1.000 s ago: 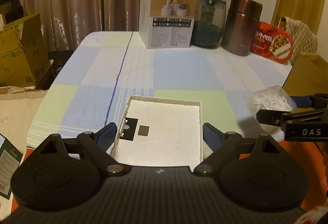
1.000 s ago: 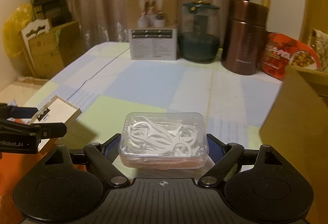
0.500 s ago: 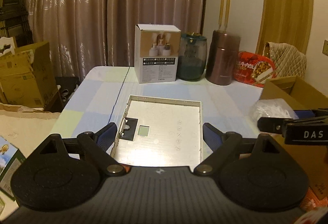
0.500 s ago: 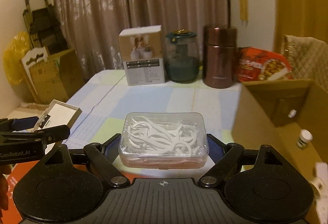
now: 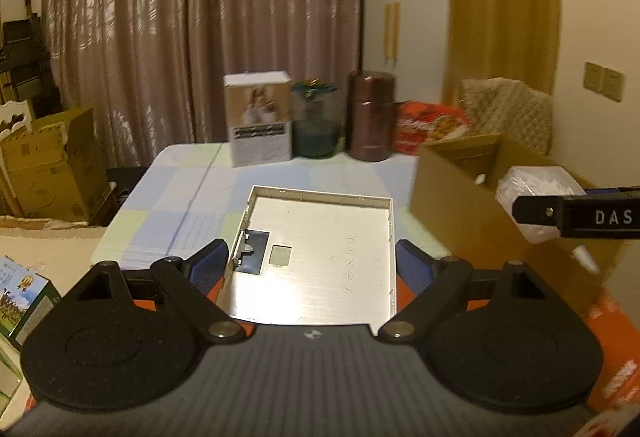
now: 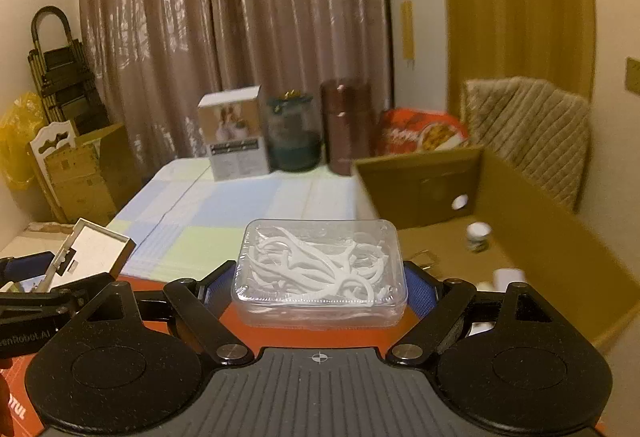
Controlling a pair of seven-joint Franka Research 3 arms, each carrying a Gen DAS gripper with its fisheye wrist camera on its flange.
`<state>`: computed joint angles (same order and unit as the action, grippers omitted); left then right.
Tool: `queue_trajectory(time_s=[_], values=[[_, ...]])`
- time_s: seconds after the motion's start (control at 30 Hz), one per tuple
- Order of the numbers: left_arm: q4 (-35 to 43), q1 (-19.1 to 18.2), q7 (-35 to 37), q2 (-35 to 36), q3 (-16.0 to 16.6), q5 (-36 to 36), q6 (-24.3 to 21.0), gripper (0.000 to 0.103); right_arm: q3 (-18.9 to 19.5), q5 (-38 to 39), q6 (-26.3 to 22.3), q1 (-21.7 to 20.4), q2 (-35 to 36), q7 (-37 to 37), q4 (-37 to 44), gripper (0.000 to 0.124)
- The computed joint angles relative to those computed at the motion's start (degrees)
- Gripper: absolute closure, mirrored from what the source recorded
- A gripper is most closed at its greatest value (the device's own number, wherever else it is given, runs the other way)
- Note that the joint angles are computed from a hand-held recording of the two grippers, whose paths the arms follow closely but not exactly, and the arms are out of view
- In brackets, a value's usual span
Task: Organize rigid objects
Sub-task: 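Lift and carry the tray and floss box toward the cardboard box with both tools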
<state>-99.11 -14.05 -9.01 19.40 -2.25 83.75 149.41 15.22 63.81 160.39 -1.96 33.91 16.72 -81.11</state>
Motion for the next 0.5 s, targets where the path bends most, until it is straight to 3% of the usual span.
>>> queue_trajectory(time_s=[0.1,0.3,0.5], values=[[1.2,-1.1,0.9,-0.1,-0.8,-0.6,-0.3,0.016,0.0,2.4,0.0,-1.8,-2.9,-0.7,-2.2,0.042],[5.5,-3.1,4.9,1.6,-1.6,-2.9,1.0,0.016,-3.6,3.2,-0.2,-3.3,-6.3,0.3,-3.9,0.042],[11.8,-5.2,11.7,5.8,-0.9,-7.8,3.5,0.016,-7.2,-1.1,-0.7,-4.7,-4.9,7.0,-2.4,0.042]])
